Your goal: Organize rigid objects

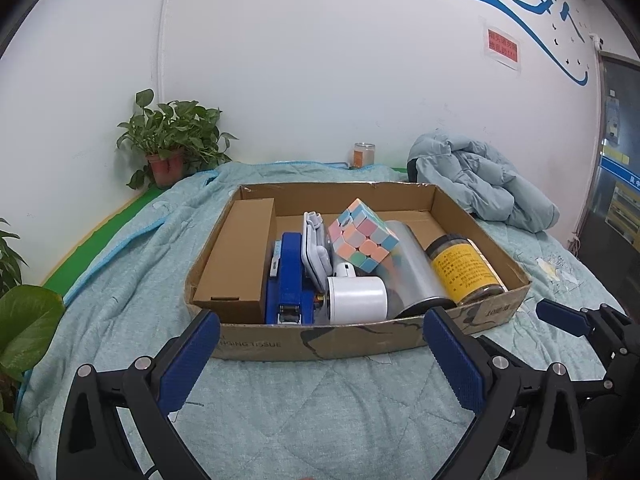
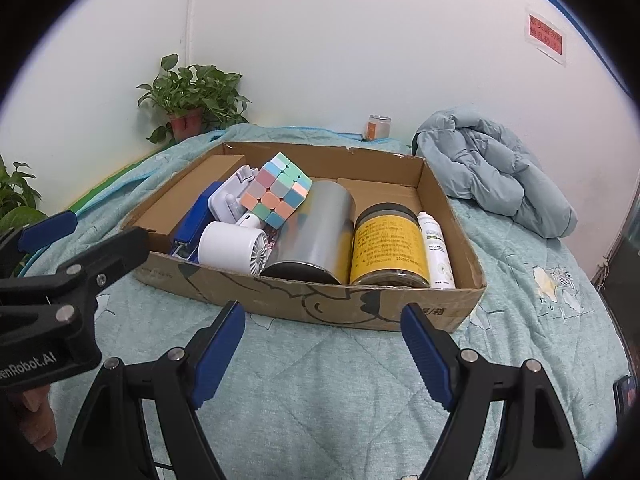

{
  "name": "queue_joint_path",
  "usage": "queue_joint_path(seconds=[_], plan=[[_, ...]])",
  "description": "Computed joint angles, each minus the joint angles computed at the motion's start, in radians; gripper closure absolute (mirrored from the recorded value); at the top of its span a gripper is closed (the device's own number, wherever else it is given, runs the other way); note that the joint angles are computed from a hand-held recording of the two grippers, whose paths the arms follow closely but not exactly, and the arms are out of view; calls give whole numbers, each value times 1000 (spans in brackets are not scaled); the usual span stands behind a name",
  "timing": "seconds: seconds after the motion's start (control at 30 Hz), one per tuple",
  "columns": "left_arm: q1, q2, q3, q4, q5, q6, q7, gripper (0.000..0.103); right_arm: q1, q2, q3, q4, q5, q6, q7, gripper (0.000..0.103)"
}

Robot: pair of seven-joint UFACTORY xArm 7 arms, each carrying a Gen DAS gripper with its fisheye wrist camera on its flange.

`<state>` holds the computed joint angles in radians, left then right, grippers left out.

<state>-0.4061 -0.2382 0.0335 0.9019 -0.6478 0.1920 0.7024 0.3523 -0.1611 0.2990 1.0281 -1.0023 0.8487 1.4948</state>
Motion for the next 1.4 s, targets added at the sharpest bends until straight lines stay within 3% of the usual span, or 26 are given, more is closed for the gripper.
queue_joint_path(seconds=[0.23, 0.43, 0.77, 1.4], plan=[[12, -2, -10, -18, 24, -2, -17, 1, 7, 0, 9, -3, 4, 43, 9, 23], [15, -2, -4, -21, 25, 32, -24, 1, 13, -11, 9, -13, -1, 40, 18, 23], [29, 2, -25, -27, 67, 13, -57, 1, 10, -20, 18, -22, 8, 45, 16, 23], [36, 48, -25, 24, 10, 55, 5, 1, -1, -21, 9, -31, 19, 24, -3, 23]])
